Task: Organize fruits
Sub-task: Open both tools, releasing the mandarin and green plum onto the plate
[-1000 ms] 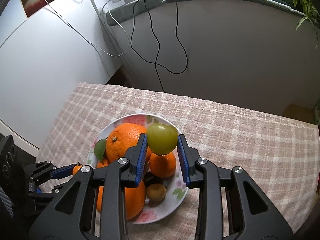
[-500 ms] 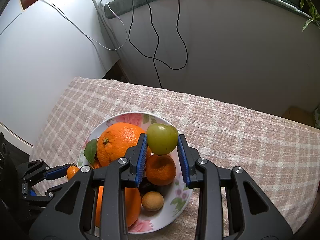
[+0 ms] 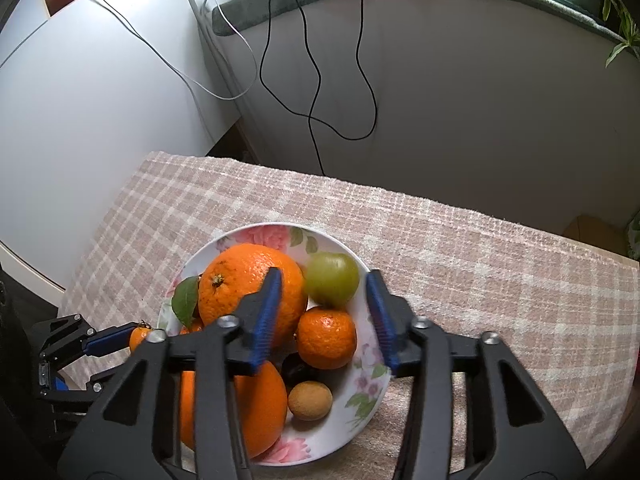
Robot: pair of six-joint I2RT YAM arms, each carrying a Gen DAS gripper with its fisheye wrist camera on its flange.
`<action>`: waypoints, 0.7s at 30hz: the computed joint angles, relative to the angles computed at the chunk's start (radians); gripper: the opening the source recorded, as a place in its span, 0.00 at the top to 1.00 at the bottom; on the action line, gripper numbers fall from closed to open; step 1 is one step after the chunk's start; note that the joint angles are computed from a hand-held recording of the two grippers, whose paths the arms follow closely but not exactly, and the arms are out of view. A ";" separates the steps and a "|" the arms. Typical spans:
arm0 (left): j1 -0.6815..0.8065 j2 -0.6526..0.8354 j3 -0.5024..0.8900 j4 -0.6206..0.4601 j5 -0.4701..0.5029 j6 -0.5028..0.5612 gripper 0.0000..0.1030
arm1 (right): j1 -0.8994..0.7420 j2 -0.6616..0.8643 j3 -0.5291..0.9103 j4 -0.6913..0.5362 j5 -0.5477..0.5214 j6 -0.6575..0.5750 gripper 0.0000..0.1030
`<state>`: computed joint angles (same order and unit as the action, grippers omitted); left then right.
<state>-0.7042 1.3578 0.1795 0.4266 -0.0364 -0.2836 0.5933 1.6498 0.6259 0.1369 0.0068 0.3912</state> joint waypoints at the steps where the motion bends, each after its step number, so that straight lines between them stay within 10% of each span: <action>1: -0.001 0.000 0.000 0.001 0.000 0.000 0.67 | 0.002 -0.006 -0.003 0.000 0.002 0.000 0.50; 21: -0.044 -0.080 -0.014 -0.051 -0.049 -0.014 0.51 | 0.038 -0.103 -0.060 -0.009 0.045 0.022 0.25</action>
<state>-0.7483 1.2781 0.1654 0.3752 -0.0855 -0.2977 0.6318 1.5470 0.5658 0.1282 0.0522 0.4132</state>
